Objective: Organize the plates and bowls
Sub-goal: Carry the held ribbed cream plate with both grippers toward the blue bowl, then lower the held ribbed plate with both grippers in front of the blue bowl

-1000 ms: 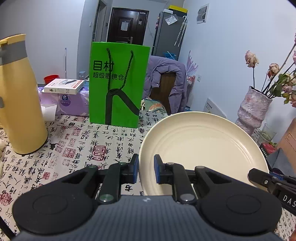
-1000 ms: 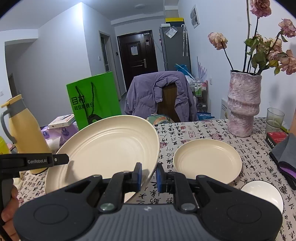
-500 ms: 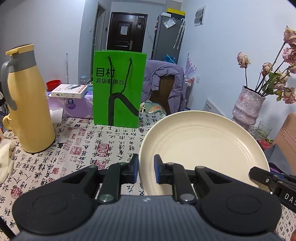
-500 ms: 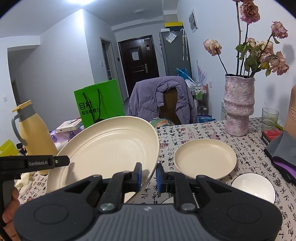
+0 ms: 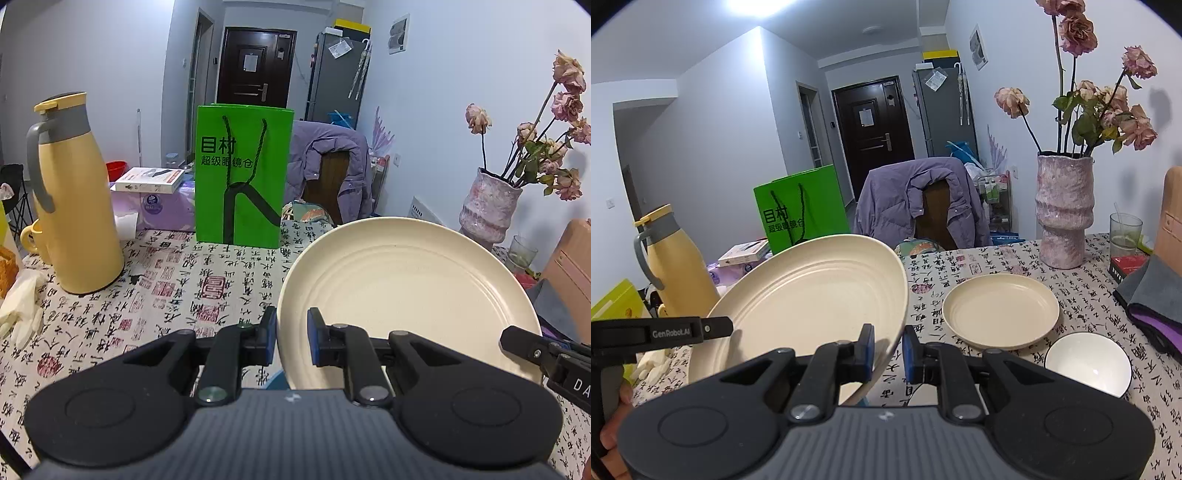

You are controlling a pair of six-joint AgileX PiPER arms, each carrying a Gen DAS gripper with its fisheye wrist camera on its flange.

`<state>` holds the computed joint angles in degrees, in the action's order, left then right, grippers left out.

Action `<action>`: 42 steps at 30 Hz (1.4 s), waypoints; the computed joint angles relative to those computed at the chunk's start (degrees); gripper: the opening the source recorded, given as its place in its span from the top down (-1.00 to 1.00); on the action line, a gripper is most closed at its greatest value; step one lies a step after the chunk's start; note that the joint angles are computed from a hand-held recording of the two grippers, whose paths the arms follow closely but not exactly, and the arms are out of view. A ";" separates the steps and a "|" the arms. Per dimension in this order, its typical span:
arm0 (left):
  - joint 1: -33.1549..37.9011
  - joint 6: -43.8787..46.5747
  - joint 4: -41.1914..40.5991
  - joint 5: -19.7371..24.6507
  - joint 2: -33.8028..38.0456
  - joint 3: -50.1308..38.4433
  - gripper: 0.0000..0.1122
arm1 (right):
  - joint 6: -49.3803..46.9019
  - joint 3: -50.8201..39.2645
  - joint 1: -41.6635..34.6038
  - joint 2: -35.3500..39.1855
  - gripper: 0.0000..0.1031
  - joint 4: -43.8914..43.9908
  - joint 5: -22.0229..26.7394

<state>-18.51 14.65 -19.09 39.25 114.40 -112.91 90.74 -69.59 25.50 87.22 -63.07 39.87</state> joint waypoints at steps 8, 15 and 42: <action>0.05 0.40 0.06 -2.81 -4.81 6.87 0.71 | 2.67 2.21 2.99 -2.03 0.70 -1.59 1.89; 0.01 1.47 -0.83 -5.12 -9.03 12.79 0.71 | 5.21 3.94 6.29 -4.07 0.70 -3.31 4.87; -1.27 5.49 -3.28 -11.96 -24.01 32.57 0.71 | 16.12 14.79 18.62 -13.47 0.70 -7.92 14.32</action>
<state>-19.79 20.13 -22.37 27.28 90.39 -80.34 106.85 -54.80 44.12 73.75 -70.99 54.19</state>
